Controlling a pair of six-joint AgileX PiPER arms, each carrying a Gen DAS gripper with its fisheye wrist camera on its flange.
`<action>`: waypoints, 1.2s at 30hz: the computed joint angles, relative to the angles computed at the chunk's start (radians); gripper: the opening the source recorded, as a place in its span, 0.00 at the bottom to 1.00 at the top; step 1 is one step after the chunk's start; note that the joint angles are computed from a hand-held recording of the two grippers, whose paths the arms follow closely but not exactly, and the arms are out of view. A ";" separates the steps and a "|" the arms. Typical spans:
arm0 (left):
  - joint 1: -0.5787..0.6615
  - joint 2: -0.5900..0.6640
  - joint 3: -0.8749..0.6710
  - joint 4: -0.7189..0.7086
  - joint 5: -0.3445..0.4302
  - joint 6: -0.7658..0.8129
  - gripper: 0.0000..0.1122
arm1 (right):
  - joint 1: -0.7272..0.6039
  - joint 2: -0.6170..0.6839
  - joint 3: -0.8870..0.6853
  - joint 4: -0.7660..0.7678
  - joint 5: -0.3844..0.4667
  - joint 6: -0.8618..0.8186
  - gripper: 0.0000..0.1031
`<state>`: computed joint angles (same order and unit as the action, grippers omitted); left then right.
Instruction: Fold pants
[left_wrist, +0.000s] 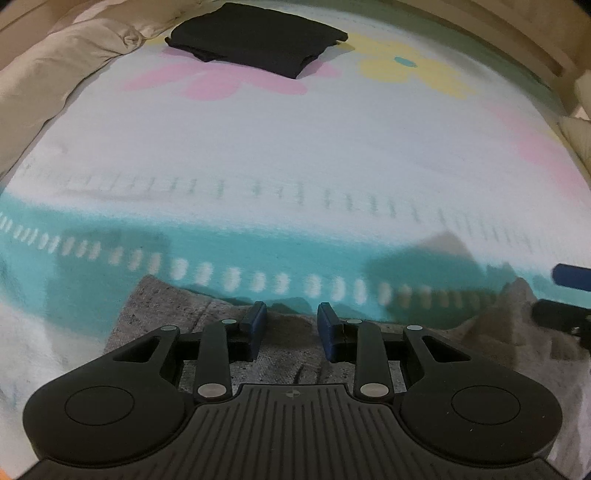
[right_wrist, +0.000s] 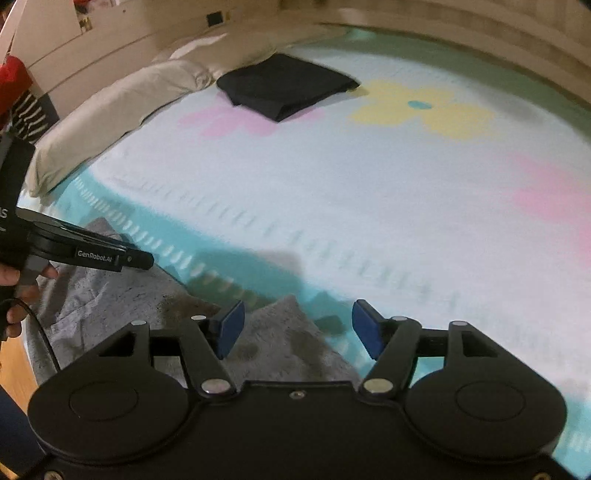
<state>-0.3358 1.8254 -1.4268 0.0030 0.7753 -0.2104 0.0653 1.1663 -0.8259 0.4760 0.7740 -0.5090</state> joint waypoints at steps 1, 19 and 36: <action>0.003 -0.001 -0.001 -0.003 0.001 0.003 0.27 | -0.005 0.013 0.002 0.024 -0.002 -0.025 0.66; 0.046 -0.163 0.145 -0.293 -0.184 0.568 0.27 | -0.175 -0.087 0.059 0.195 0.250 -0.316 0.08; 0.007 -0.018 0.055 -0.380 0.054 1.144 0.42 | -0.092 0.023 0.052 0.188 0.063 -0.251 0.57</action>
